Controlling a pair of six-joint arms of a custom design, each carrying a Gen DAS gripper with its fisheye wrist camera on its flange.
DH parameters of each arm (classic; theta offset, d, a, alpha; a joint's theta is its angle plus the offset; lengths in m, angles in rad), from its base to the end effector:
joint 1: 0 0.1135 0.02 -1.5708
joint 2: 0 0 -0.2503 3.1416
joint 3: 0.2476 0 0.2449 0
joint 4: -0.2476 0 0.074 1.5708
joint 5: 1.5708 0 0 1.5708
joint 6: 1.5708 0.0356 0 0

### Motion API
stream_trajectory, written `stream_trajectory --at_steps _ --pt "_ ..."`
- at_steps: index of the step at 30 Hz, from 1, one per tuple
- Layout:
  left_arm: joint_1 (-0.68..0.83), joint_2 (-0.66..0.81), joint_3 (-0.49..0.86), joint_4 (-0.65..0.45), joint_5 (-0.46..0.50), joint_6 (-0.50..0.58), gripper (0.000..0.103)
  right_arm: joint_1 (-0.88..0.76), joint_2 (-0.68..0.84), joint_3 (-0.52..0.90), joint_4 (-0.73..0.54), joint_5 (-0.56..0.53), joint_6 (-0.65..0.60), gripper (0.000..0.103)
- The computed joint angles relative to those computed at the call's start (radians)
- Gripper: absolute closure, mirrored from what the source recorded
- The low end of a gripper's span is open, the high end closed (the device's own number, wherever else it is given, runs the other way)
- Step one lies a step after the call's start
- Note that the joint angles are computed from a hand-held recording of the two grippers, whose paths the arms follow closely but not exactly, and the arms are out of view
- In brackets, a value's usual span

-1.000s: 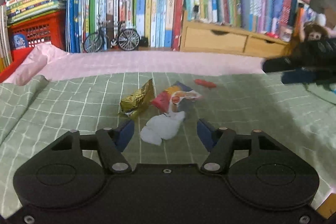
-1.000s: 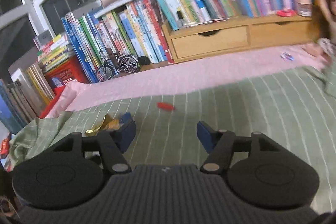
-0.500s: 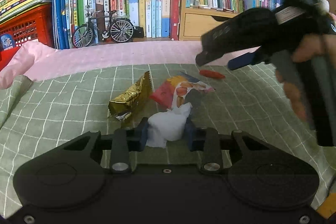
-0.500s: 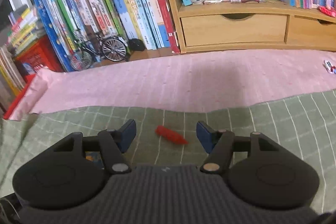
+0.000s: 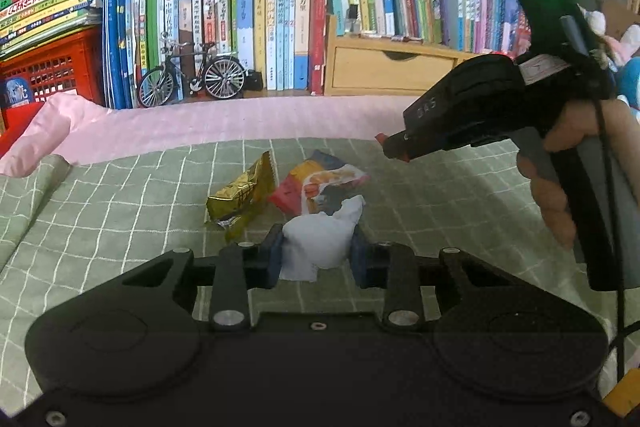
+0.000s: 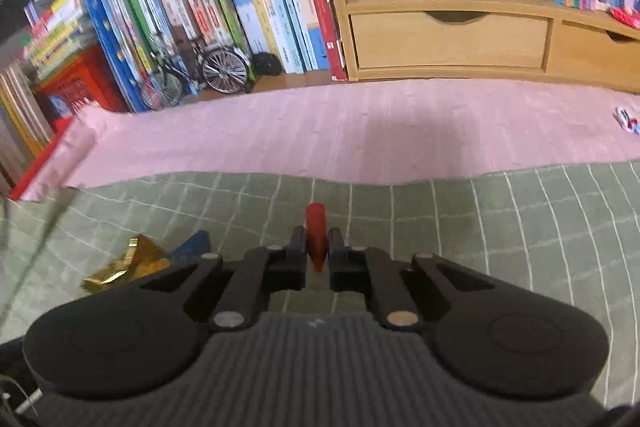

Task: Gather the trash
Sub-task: 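Carry both held items over the bed edge down toward the black bag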

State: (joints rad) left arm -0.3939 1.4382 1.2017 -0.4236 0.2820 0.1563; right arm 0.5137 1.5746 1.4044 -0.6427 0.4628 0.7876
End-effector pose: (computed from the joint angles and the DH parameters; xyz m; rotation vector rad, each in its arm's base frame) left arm 0.2892 -0.1309 0.2980 0.7554 2.1054 -0.4440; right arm 0.3021 0.1522 0.3059 0.5212 2.2209 0.1220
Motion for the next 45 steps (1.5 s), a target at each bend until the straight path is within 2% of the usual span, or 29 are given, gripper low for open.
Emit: stream_trajectory --at_steps 6,15,20,24,31,39,43,45 --pt "0.011 -0.100 -0.019 -0.061 0.029 -0.001 0.072 0.092 -0.128 -0.063 -0.021 0.036 0.044 0.090" --pt "0.035 -0.283 -0.073 -0.173 0.087 0.013 0.072 0.357 -0.275 -0.117 -0.139 0.209 0.211 0.090" --pt "0.069 -0.389 -0.109 -0.239 0.143 0.023 0.072 0.541 -0.317 -0.150 -0.208 0.338 0.373 0.090" --pt "0.102 -0.486 -0.157 -0.287 0.194 0.042 0.072 0.686 -0.292 -0.150 -0.295 0.457 0.527 0.090" --pt "0.176 -0.647 -0.239 -0.386 0.287 0.093 0.072 0.886 -0.218 -0.147 -0.465 0.583 0.876 0.090" --pt "0.350 -0.784 -0.282 -0.584 0.455 0.273 0.072 1.083 -0.039 -0.096 -0.654 0.639 1.294 0.090" --pt "0.485 -0.816 -0.295 -0.734 0.547 0.422 0.072 1.155 0.059 -0.051 -0.728 0.640 1.454 0.090" --pt "0.583 -0.817 -0.295 -0.849 0.602 0.549 0.072 1.184 0.117 -0.006 -0.777 0.625 1.513 0.090"
